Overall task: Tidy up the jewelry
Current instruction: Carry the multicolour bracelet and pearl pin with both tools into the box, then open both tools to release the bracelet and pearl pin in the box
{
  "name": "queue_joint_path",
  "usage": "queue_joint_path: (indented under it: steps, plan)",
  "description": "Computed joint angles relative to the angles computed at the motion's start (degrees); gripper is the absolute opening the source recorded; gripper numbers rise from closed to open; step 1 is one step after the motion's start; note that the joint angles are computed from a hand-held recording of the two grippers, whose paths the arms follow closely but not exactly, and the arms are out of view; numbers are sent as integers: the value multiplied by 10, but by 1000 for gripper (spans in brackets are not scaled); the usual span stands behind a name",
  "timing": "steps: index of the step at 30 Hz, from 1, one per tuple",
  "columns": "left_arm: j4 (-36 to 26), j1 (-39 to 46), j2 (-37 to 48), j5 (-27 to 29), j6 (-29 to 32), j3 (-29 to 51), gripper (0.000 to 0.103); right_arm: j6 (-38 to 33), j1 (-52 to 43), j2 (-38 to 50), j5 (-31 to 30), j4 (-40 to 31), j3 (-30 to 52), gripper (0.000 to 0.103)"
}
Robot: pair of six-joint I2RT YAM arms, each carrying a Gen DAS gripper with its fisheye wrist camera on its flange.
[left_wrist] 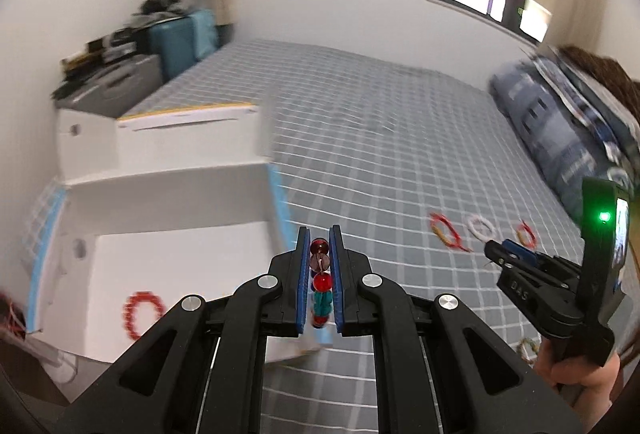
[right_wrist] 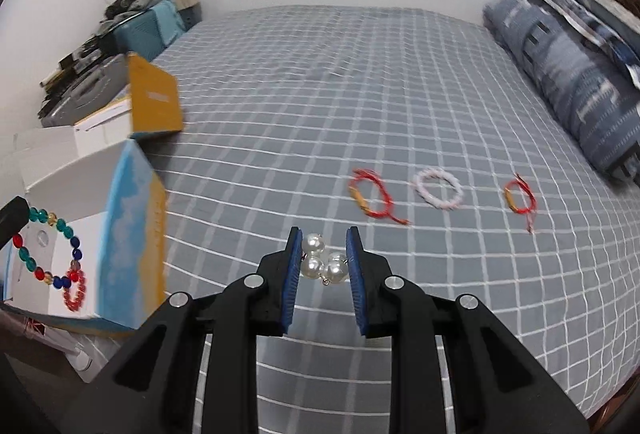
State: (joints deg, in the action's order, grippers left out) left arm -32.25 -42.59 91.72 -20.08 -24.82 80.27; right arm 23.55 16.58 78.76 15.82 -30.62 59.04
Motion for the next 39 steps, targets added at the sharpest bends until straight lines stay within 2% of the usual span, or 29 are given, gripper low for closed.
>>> queue_joint_path:
  steps: [6, 10, 18, 24, 28, 36, 38, 39]
  plan:
    - [-3, 104, -75, 26, 23, -68, 9, 35, 104, 94, 32, -10, 105, 22]
    - [-7, 173, -94, 41, 50, -96, 9, 50, 164, 177, 41, -19, 187, 22]
    - [-3, 276, -59, 68, 100, -119, 9, 71, 244, 338, 42, -58, 357, 22]
    - [3, 306, -25, 77, 112, -135, 9, 90, 257, 435, 27, -111, 452, 22]
    - [6, 324, -9, 87, 114, -142, 9, 94, 257, 465, 23, -119, 470, 22]
    - [3, 326, 2, 96, 102, -138, 12, 92, 253, 467, 8, -119, 469, 23]
    - [-1, 327, -3, 98, 97, -137, 19, 85, 254, 461, 7, -111, 463, 24]
    - [1, 327, -9, 99, 96, -139, 29, 82, 253, 456, 7, -107, 458, 31]
